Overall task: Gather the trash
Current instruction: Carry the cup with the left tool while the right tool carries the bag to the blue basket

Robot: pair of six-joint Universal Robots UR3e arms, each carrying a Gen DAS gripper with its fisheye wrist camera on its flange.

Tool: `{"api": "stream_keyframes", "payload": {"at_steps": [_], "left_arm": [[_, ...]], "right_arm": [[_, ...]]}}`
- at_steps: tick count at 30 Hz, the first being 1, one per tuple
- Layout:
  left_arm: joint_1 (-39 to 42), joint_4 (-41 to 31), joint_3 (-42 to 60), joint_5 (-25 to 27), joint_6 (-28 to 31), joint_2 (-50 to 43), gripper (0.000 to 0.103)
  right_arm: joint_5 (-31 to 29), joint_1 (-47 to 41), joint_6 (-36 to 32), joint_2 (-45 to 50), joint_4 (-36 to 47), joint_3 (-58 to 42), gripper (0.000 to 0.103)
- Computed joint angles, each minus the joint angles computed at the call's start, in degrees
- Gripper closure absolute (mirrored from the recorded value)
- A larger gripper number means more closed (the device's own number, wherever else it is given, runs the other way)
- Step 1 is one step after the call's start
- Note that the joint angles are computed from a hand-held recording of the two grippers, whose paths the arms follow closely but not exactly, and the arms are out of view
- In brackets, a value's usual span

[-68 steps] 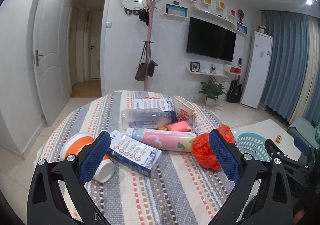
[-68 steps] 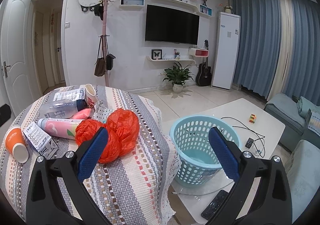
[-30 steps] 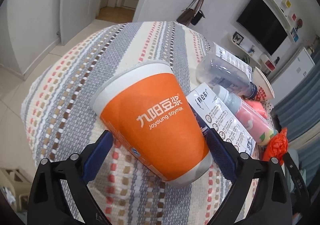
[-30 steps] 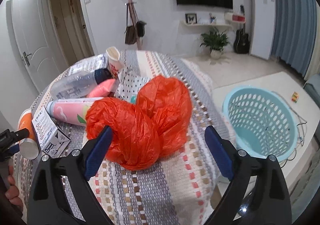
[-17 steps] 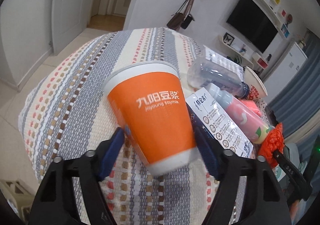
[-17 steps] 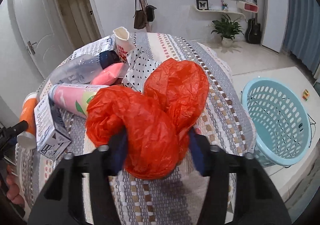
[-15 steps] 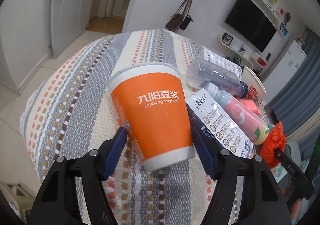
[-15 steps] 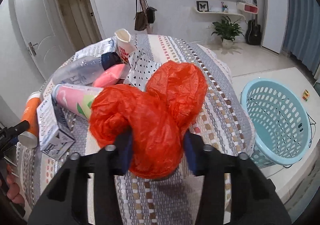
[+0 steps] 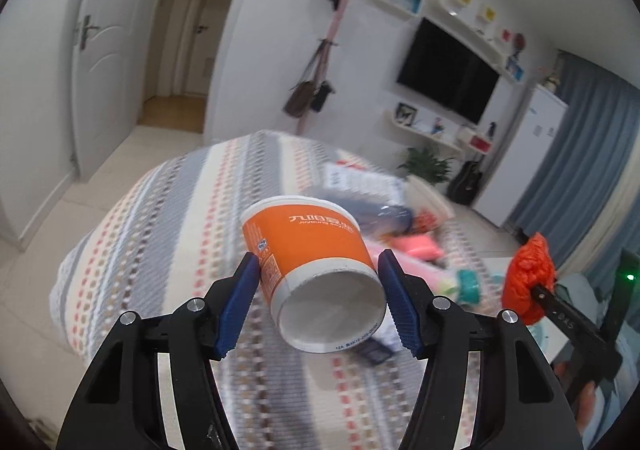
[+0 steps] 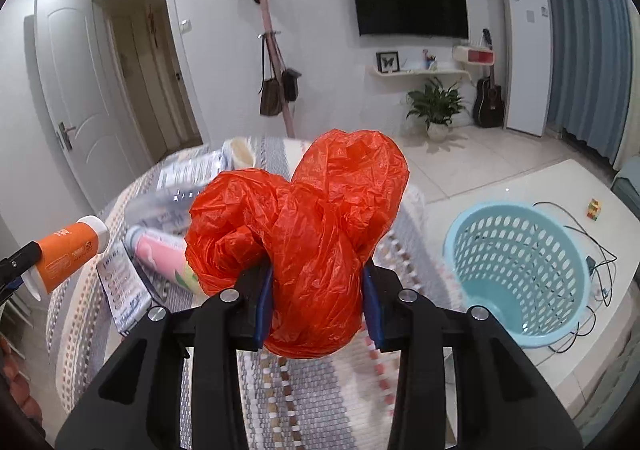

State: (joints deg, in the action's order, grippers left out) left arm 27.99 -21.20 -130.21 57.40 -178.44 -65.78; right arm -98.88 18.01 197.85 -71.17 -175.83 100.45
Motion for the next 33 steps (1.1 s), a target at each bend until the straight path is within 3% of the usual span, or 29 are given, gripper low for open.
{"api": "stream_keyframes", "payload": {"at_steps": [9, 17, 26, 33], "left_arm": [[-13.7, 6.2, 8.2, 4.0, -4.2, -7.9, 0.044], [-33.6, 9.7, 28.5, 10.9, -5.8, -27.9, 0.044], [-46.7, -0.4, 59.2, 11.5, -6.0, -52.7, 0.044], [-52.2, -16.5, 90.8, 11.1, -5.4, -75.9, 0.044]], "right_arm": [[-0.7, -5.4, 0.1, -5.9, -2.5, 6.1, 0.069], [-1.7, -15.5, 0.4, -12.7, -5.6, 15.3, 0.069], [3.5, -31.5, 1.0, -13.5, -4.3, 22.6, 0.069], [6.1, -37.4, -0.6, -5.4, -1.8, 23.0, 0.068]]}}
